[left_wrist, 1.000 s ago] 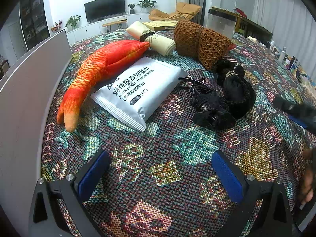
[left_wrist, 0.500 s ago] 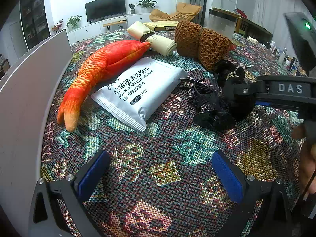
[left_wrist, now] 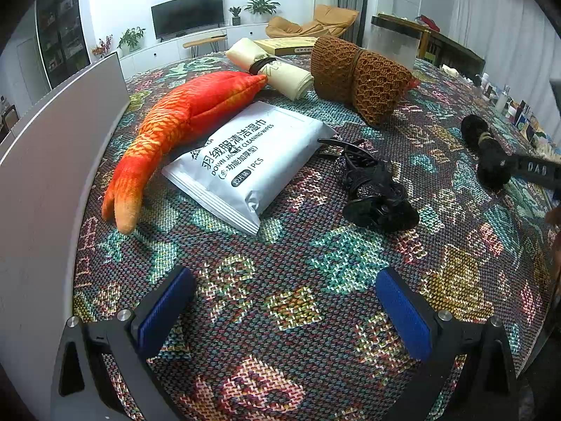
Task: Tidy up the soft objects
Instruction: 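Grasp the black knit pouch with beaded trim with the right gripper, then hold the black pouch in the right gripper while the left gripper grasps the brown knitted item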
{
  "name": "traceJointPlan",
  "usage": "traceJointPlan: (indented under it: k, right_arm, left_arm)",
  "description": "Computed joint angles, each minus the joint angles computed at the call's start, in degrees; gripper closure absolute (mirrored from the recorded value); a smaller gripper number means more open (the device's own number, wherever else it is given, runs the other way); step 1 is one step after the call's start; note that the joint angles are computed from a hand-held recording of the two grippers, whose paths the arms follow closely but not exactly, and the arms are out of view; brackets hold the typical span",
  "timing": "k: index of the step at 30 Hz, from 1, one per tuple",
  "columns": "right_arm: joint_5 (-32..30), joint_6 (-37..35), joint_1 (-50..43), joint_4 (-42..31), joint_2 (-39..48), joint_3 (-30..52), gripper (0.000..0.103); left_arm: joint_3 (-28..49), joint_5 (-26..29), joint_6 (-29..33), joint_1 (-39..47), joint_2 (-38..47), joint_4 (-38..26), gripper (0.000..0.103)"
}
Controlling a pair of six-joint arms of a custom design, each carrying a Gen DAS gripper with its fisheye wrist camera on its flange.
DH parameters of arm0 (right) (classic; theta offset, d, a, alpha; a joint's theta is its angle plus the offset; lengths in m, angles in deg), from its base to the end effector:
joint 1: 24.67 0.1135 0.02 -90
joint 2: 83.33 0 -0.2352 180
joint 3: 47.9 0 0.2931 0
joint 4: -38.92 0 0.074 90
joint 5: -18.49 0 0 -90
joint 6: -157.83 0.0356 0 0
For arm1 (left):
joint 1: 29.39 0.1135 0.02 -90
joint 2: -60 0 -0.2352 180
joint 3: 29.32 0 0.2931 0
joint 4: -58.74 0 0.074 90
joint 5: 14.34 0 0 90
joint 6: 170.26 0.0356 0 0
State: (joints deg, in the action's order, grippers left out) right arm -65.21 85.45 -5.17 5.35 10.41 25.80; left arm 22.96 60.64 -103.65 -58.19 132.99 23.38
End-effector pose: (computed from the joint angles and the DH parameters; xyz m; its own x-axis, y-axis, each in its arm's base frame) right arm 0.3554 0.1217 0.1597 -0.8051 0.0341 -0.5922 -0.0280 0.9950 0.0954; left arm 0.2549 -0.1296 0.1448 -0.8017 0.0032 -0.5977 0.0221 0.9995 -0.0242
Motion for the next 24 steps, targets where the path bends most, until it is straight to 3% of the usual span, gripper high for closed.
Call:
traceJointPlan:
  k: [1,5,9,14,20,24]
  right_arm:
    - [0.31,1.28,0.06,1.63,-1.01,-2.02,0.029]
    - [2.28,2.26,0.91,2.98,-2.17,-3.38,0.026]
    - [0.24,2.47,-0.07,4.31,-2.84,-4.43,0.024]
    - [0.14,1.93,0.21,4.16,-2.21,-3.9,0.02]
    - [0.14,1.98,0.34,4.22,-2.17,-3.91,0.02]
    - [0.09,1.98,0.31,4.26,-2.19,-3.95,0.02]
  left_arm:
    - [0.0,0.0,0.0,0.0,0.0,0.0,0.0]
    - [0.13,-0.15,-0.09,-0.13,0.17,-0.08,0.0]
    - [1.83,0.31,-0.13,-0.3,1.11,-2.59,0.0]
    - [6.73,7.03,-2.41,-0.53,-1.4,-3.32,0.001]
    - [36.06,11.33,-1.37,1.87,21.21,-8.15,0.0]
    - [59.93,8.05,-1.56,3.44,41.29,-17.44,0.001]
